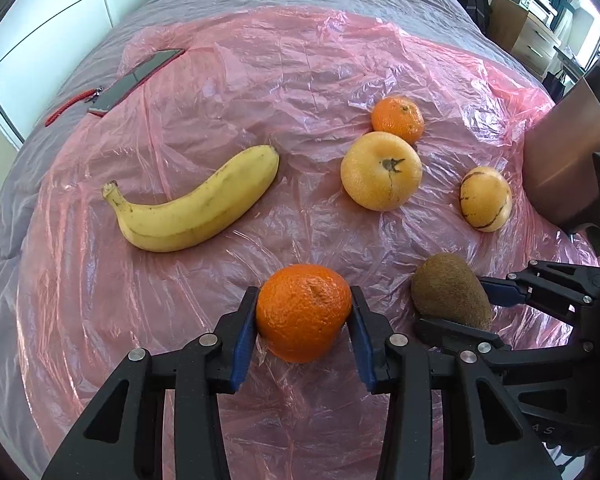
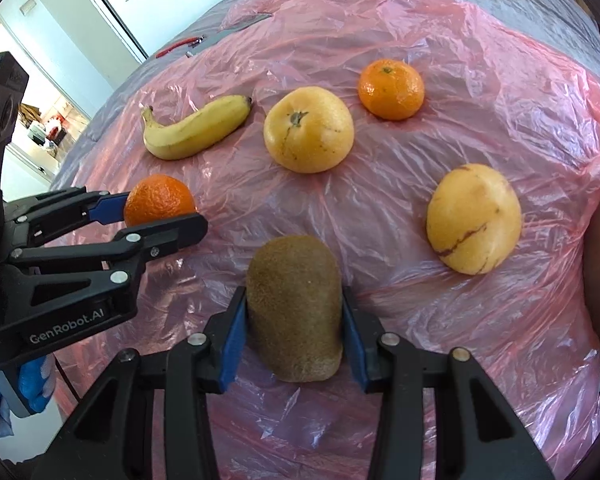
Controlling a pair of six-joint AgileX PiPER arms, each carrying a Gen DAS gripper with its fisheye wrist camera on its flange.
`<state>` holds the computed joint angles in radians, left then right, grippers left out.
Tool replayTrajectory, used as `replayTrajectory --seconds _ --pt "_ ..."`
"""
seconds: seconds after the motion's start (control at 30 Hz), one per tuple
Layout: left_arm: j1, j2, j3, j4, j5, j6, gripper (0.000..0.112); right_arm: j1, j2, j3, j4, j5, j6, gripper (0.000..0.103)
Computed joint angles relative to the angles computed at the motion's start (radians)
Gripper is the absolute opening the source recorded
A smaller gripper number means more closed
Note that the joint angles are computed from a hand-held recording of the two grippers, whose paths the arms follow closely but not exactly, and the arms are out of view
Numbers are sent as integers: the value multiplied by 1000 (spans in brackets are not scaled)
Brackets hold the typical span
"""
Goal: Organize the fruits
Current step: 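Grasp a mandarin with the left tool while the right tool grasps a kiwi, then carry the mandarin and kiwi over to the green tray with both tools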
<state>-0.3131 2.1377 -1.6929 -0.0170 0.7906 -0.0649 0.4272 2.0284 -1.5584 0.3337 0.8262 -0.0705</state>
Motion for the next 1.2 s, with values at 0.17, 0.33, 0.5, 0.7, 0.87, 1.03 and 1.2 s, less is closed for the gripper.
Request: replayTrajectory --seconds 0.17,0.33,0.5,0.7,0.87,1.03,1.2 --pt "-17 -32 15 33 8 -37 37 -13 -51 42 59 -8 -50 0" --pt "-41 -55 14 59 36 -60 37 -24 -117 90 82 -3 -74 0" --pt "-76 -81 21 70 68 -61 37 -43 -215 182 90 5 -101 0" --pt "-137 -89 14 47 110 -40 37 -84 -320 289 100 40 -147 0" --pt "-197 -83 -5 27 136 -7 37 -137 -410 399 114 62 -169 0" --pt "-269 -64 -45 1 170 24 37 -201 -503 497 100 93 -170 0" --pt "-354 -40 -93 -20 190 51 37 -308 -605 578 72 146 -180 0"
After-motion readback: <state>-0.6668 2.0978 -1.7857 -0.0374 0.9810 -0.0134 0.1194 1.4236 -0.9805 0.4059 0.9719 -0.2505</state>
